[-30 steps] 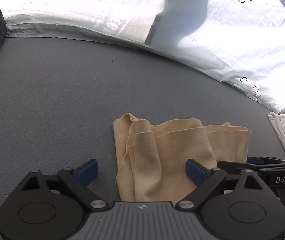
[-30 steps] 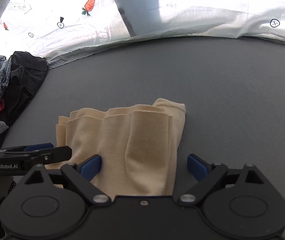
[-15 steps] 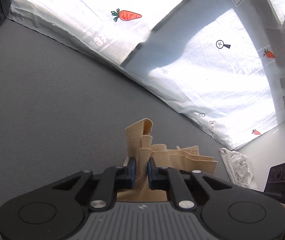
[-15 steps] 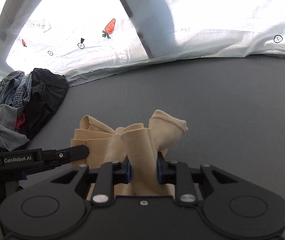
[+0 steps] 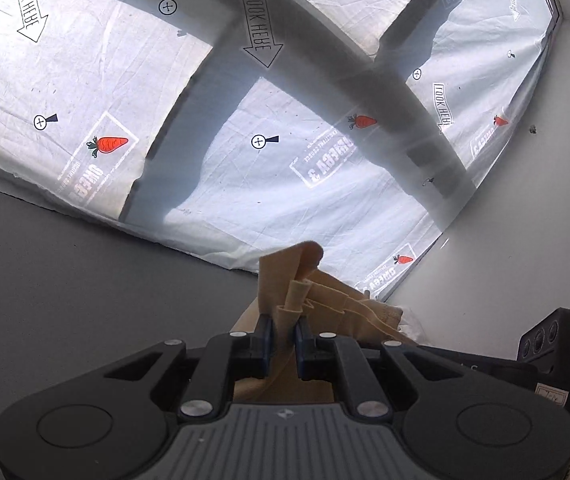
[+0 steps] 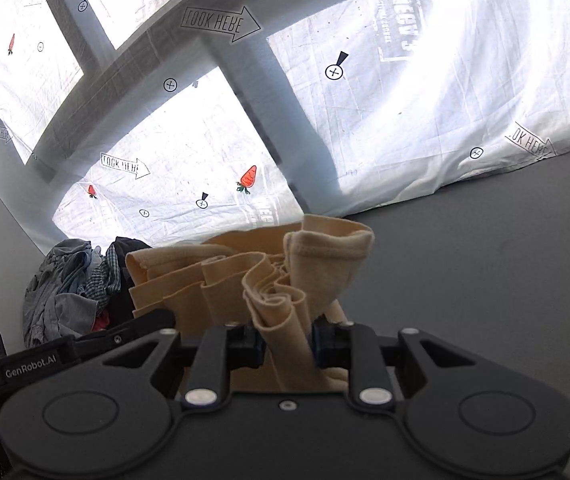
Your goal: Fold clothes
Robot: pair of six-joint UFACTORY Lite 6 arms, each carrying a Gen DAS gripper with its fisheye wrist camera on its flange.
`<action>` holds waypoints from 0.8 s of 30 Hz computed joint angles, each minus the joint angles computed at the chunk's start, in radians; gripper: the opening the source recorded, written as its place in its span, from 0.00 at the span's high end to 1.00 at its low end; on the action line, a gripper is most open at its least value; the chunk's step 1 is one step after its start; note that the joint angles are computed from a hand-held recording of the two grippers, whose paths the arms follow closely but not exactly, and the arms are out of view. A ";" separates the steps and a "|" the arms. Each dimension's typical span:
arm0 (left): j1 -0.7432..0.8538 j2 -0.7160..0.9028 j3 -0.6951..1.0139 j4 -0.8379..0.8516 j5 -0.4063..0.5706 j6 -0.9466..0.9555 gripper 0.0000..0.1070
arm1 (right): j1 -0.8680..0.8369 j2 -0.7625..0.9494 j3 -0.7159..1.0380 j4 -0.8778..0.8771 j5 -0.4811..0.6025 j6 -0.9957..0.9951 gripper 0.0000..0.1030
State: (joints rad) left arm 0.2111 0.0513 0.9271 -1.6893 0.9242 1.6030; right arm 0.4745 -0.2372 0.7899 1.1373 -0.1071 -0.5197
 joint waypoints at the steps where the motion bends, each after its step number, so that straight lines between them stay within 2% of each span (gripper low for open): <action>1: 0.001 -0.020 -0.010 0.002 0.028 0.001 0.89 | 0.016 -0.045 -0.023 0.105 -0.028 -0.093 0.78; 4: -0.015 -0.077 -0.035 0.008 0.092 0.001 0.89 | 0.095 -0.152 -0.063 0.419 -0.166 -0.383 0.78; 8: -0.082 -0.150 -0.073 0.003 0.156 0.005 0.89 | 0.247 -0.313 -0.067 0.814 -0.452 -0.720 0.78; 12: -0.227 -0.205 -0.114 -0.059 0.153 -0.002 0.89 | 0.458 -0.493 -0.092 0.886 -0.802 -0.758 0.78; 15: -0.387 -0.196 -0.111 -0.164 0.091 -0.009 0.89 | 0.609 -0.652 -0.115 0.893 -1.052 -0.805 0.78; 18: -0.607 -0.162 -0.040 -0.298 -0.065 0.036 0.89 | 0.773 -0.878 -0.150 0.863 -1.312 -0.882 0.78; 20: -0.765 -0.111 0.046 -0.411 -0.194 0.095 0.89 | 0.747 -1.082 -0.167 0.867 -1.358 -1.051 0.78; 24: -1.104 0.105 0.325 -0.823 -0.493 0.452 0.89 | 0.880 -1.395 -0.070 0.770 -1.593 -1.376 0.78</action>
